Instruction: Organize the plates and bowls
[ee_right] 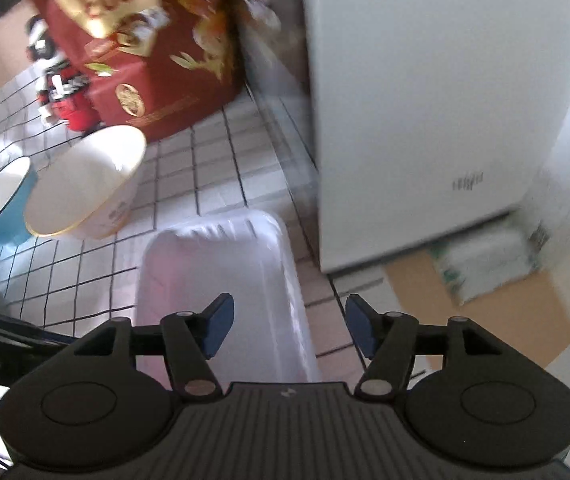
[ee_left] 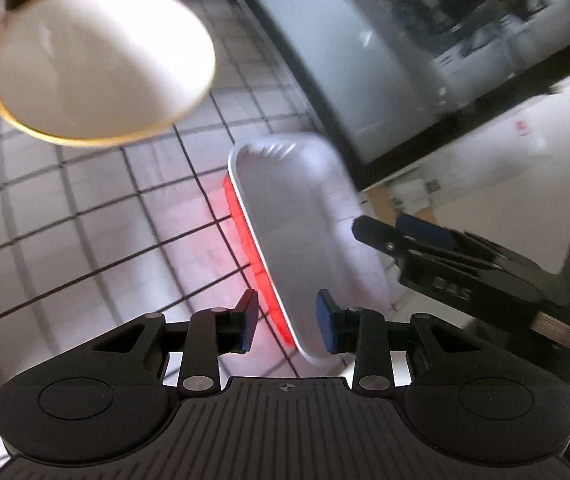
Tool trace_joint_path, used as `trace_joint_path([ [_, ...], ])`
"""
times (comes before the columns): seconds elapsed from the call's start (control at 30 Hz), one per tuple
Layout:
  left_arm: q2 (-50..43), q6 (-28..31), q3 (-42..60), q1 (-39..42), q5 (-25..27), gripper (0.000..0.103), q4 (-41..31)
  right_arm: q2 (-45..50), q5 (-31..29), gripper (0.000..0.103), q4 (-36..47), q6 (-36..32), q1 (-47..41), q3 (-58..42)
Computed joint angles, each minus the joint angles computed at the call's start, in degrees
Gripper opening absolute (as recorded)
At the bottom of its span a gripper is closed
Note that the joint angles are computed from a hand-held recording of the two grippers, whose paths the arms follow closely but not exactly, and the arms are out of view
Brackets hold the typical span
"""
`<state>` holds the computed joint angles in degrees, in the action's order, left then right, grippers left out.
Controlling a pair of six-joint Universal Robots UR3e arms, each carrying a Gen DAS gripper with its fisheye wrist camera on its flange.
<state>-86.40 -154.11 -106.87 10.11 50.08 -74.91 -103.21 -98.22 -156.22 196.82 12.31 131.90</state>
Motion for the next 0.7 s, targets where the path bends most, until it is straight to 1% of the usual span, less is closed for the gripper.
trace_joint_path([
  [0.07, 7.2, 8.0, 0.0, 6.9, -2.8, 0.035, -10.0, 0.1, -0.9, 0.068, -1.3, -0.2, 2.8, -1.6],
  [0.13, 14.4, 15.7, 0.3, 15.6, -4.4, 0.035, -19.5, 2.3, 0.9, 0.075, -4.2, 0.9, 5.2, -3.8],
  [0.2, 22.0, 20.3, -0.4, 25.6, -3.7, 0.035, -24.7, 6.8, 4.1, 0.077, -6.4, 1.8, 7.4, -7.4],
  [0.27, 27.2, 20.5, -1.9, 33.9, -1.5, 0.035, -25.1, 14.0, 6.3, 0.078, -7.4, 1.6, 10.7, -13.3],
  [0.3, 29.2, 20.1, -2.9, 38.0, 0.2, 0.035, -24.5, 17.8, 6.7, 0.081, -7.1, 1.5, 12.6, -16.8],
  [0.33, 30.6, 19.3, -4.0, 41.4, 2.4, 0.035, -23.3, 21.6, 7.4, 0.086, -6.4, 1.2, 14.4, -20.6],
  [0.4, 32.5, 17.3, -6.8, 47.7, 6.6, 0.035, -20.4, 27.7, 9.1, 0.087, -4.7, 0.6, 17.0, -27.1],
  [0.5, 32.5, 17.8, -9.2, 54.9, 8.3, 0.035, -21.9, 35.7, 12.0, 0.087, -1.3, -0.3, 19.7, -36.7],
  [0.57, 31.8, 18.1, -10.3, 56.7, 8.3, 0.035, -22.1, 40.2, 13.2, 0.087, 2.1, 0.4, 20.5, -43.1],
  [0.6, 31.8, 18.4, -11.4, 57.2, 8.2, 0.035, -21.6, 42.2, 14.7, 0.087, 3.9, 0.8, 20.2, -46.0],
  [0.63, 31.3, 17.9, -12.6, 57.0, 8.1, 0.035, -20.0, 44.1, 16.7, 0.084, 6.1, 1.4, 19.7, -49.1],
  [0.67, 30.4, 18.9, -13.3, 57.9, 7.6, 0.035, -19.5, 45.2, 18.1, 0.08, 7.8, 2.4, 19.4, -51.1],
  [0.7, 29.3, 18.2, -14.3, 57.3, 7.2, 0.035, -17.4, 45.8, 19.7, 0.068, 8.8, 2.8, 19.0, -52.0],
])
